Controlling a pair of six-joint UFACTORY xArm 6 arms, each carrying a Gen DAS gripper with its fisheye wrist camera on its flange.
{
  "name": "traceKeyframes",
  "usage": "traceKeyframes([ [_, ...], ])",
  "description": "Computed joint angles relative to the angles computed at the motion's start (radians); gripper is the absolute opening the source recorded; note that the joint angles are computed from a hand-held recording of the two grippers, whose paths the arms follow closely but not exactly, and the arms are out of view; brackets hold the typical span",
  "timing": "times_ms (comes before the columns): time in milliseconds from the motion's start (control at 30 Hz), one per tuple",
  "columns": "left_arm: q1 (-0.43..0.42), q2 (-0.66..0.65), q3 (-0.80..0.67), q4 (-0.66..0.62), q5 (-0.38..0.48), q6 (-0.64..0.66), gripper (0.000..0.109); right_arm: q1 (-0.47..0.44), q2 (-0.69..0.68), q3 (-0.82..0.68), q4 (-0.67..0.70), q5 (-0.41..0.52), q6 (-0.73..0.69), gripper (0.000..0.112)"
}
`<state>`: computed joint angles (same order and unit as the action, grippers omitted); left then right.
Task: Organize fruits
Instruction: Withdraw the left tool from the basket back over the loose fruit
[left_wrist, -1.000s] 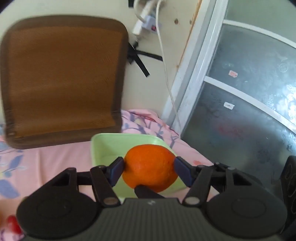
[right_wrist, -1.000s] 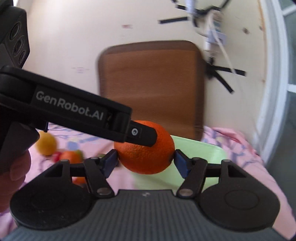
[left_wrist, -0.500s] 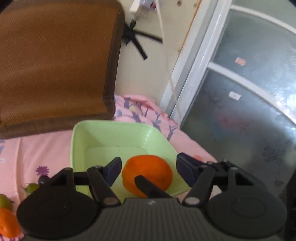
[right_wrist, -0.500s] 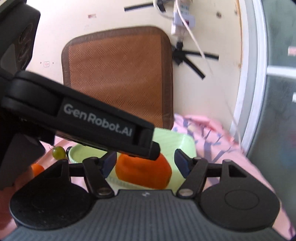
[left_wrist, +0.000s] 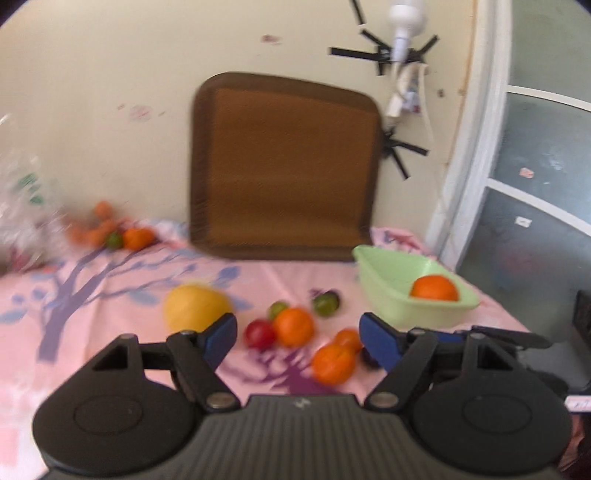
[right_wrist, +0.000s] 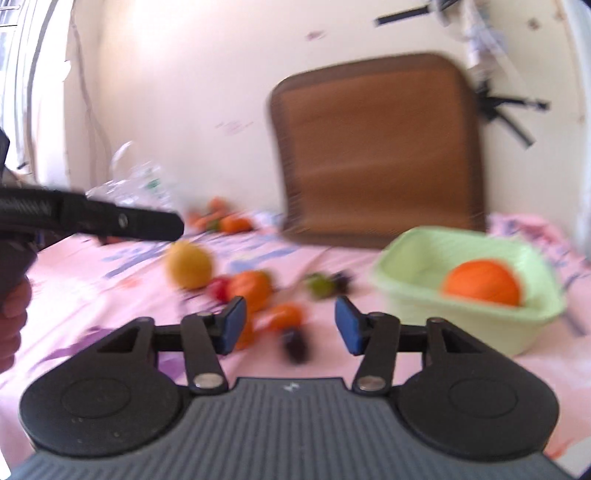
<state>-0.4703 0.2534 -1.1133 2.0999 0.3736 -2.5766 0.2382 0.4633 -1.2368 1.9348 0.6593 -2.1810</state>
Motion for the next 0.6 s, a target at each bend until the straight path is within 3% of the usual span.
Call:
traceKeyframes([
  [233, -0.012, 0.064, 0.044, -0.041, 0.050, -0.002, 0.075, 0.050, -0.016, 0.051, -0.080, -0.035, 0.119, 0.050],
  [433, -0.052, 0.096, 0.051, -0.253, 0.105, 0.171, 0.075, 0.072, -0.002, 0.034, -0.010, -0.095, 0.065, 0.050],
  [600, -0.074, 0.102, 0.052, -0.329, 0.150, 0.215, 0.075, 0.067, 0.004, 0.026, 0.018, -0.096, 0.075, 0.050],
])
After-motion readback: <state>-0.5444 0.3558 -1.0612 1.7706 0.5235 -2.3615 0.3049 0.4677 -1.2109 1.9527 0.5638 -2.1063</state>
